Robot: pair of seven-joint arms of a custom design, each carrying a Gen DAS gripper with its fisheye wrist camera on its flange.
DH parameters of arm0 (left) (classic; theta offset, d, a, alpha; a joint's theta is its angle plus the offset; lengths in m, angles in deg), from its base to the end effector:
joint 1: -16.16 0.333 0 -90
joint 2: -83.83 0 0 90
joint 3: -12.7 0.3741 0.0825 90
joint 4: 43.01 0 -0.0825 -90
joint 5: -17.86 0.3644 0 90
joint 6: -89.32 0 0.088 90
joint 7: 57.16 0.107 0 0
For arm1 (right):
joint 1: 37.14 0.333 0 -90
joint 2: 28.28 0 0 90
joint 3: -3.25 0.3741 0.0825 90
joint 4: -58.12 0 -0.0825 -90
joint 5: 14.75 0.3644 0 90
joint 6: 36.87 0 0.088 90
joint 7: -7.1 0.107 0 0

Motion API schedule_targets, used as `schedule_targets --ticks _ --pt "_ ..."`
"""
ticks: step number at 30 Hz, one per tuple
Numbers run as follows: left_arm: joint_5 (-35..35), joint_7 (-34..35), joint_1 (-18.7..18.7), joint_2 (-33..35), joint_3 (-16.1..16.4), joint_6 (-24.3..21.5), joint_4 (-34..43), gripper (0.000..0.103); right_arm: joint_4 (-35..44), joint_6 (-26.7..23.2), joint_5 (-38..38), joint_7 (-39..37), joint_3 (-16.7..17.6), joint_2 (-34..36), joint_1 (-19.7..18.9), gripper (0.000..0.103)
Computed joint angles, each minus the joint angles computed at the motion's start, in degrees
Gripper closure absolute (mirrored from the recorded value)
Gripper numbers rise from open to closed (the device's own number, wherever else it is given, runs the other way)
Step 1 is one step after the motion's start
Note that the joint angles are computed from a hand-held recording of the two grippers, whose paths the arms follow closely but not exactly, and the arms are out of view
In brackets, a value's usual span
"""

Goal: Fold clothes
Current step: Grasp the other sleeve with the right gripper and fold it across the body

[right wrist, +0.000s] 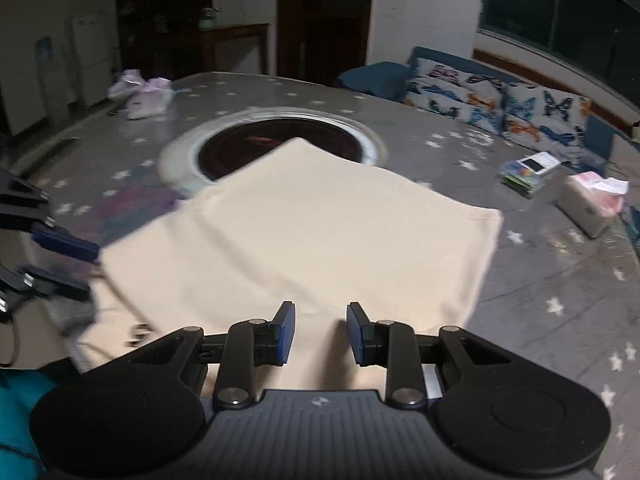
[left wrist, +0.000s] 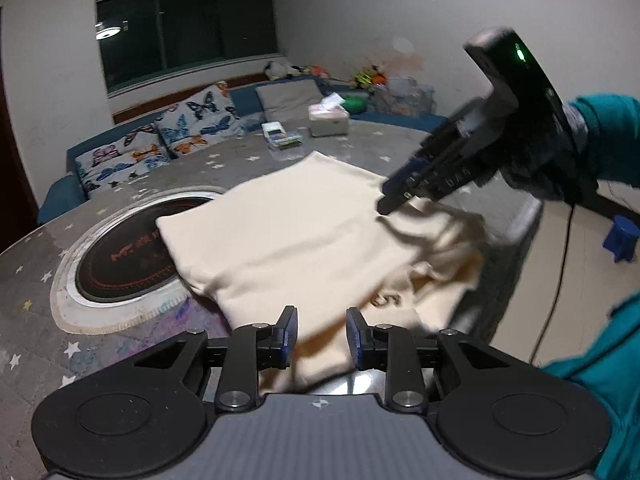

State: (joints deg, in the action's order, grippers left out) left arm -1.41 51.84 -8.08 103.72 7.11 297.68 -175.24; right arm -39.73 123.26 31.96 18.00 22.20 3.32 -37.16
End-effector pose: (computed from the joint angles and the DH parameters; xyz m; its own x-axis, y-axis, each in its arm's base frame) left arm 0.5261 -0.2471 0.3830 -0.3926 -0.9158 -0.0843 -0.5002 0.2896 -0.8160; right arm 0.7033 0.1589 0.3931 0.7758 -0.6293 0.0455 -0.4228 -0.5720 -0.7028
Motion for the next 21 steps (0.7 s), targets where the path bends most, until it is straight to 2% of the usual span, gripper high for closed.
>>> schedule_targets --ticks 4,8,10,12,16,21 --pt "-0.37 -1.46 0.77 1.06 0.00 0.96 1.87 0.075 2.44 -1.81 -2.85 4.03 -2.01 1.73 0.93 0.076" --pt "0.57 -0.71 1.05 3.90 0.72 0.92 6.49 0.075 2.72 -2.64 -5.52 5.13 -2.21 2.21 1.00 0.085" --pt "3.11 -0.92 2.29 5.82 0.37 -0.22 9.61 0.075 2.74 -2.99 -5.82 5.13 -1.84 2.10 0.52 0.085" --pt "4.37 -0.03 1.94 7.80 1.21 -1.69 12.74 0.075 2.89 -3.38 -5.87 5.24 -1.63 2.08 0.14 0.085" --pt "9.96 0.20 3.88 10.58 0.45 -6.51 17.29 0.074 2.90 -4.47 -6.14 5.51 -1.78 1.96 -0.14 0.085" --pt "14.06 0.19 3.96 12.12 1.44 -9.78 19.13 0.074 2.58 -4.39 -5.57 4.86 -1.64 1.77 -0.33 0.088"
